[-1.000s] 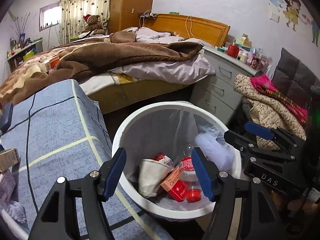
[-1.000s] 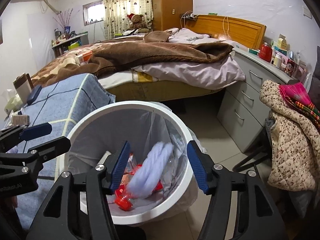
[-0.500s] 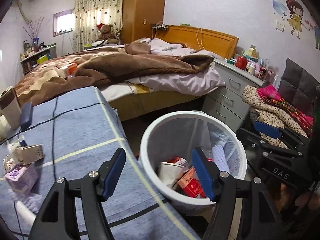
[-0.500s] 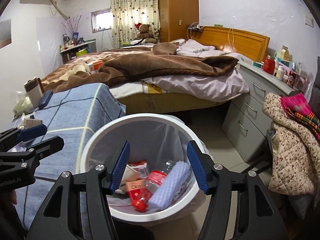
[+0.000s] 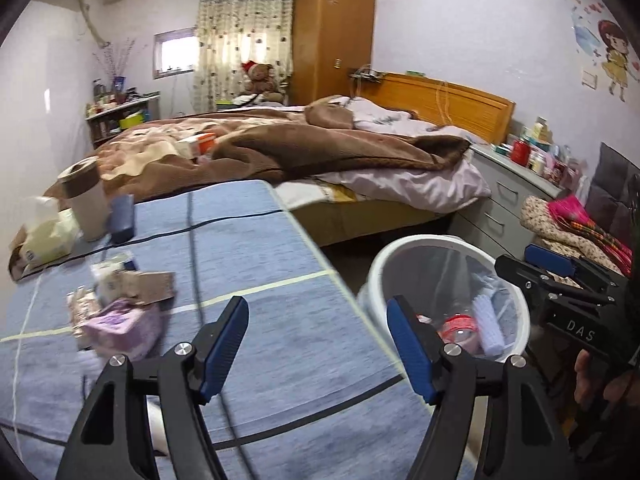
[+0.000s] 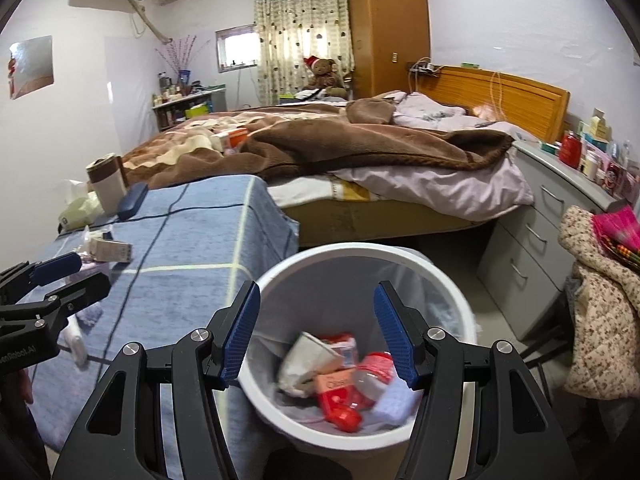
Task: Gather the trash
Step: 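Move both open tools back over the mattress, then grasp the purple grape drink carton with the left tool while the right tool grasps the green milk carton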
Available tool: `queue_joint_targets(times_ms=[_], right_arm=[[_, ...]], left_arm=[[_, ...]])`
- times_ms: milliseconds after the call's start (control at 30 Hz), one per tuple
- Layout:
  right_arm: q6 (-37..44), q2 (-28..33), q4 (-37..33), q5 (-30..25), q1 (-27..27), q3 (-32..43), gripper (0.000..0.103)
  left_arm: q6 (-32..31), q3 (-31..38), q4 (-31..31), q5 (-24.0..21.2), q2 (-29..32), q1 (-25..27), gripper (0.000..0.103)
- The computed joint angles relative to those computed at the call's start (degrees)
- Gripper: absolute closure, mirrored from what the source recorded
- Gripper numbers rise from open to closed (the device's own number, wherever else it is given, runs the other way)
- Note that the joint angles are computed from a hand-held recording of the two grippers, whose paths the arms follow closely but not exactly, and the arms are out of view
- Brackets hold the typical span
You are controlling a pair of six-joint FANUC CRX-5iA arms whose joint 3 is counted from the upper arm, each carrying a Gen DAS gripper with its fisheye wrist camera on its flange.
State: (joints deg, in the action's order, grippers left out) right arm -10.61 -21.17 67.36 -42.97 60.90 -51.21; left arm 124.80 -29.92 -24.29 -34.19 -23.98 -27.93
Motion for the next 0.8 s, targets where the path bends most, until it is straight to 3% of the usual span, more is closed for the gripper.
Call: queue_joint_targets(times_ms=[167,267,367,467,633,733,800], right_arm=[[-1.7,1.6,1.7,3.8,-1.1,0.8,0.036],[-1.9,2.9,2.3,5.9,-1.6,1.7,0.036],[-1.6,4.7,2.6,7.7,-2.0,3.0,0.036],[-0.8,6.7,3.1,9.7,-2.6,4.5,0.036],[1.0,10.0,2.6,12.5,-3.5,7.2,0.036],[2.8,12.2,2.1,14.1,-3.9,9.2,0.036],[4.4,13.6,0.9,14.7,-3.9,10.6,0.036]], left_arm=[[1.6,-2.0,-1.9,-2.4,-3.8,2.6,0.029],[-1.9,-5.1,1.6,-1.5,-7.2,6.8,0.029],[-0.5,-5.9,0.1,-3.3,-9.0,8.5,0.028],[-7.0,-9.1,6.2,-1.5,-11.7,14.3,0.028],[-12.3,-11.7,10.1,-1.4,-13.5,20.3,0.026],[-21.6,-14.8,18.2,1.2,-14.1,25.6,0.025],[-22.2,-14.6,18.8,1.2,-13.0,26.8,0.025]])
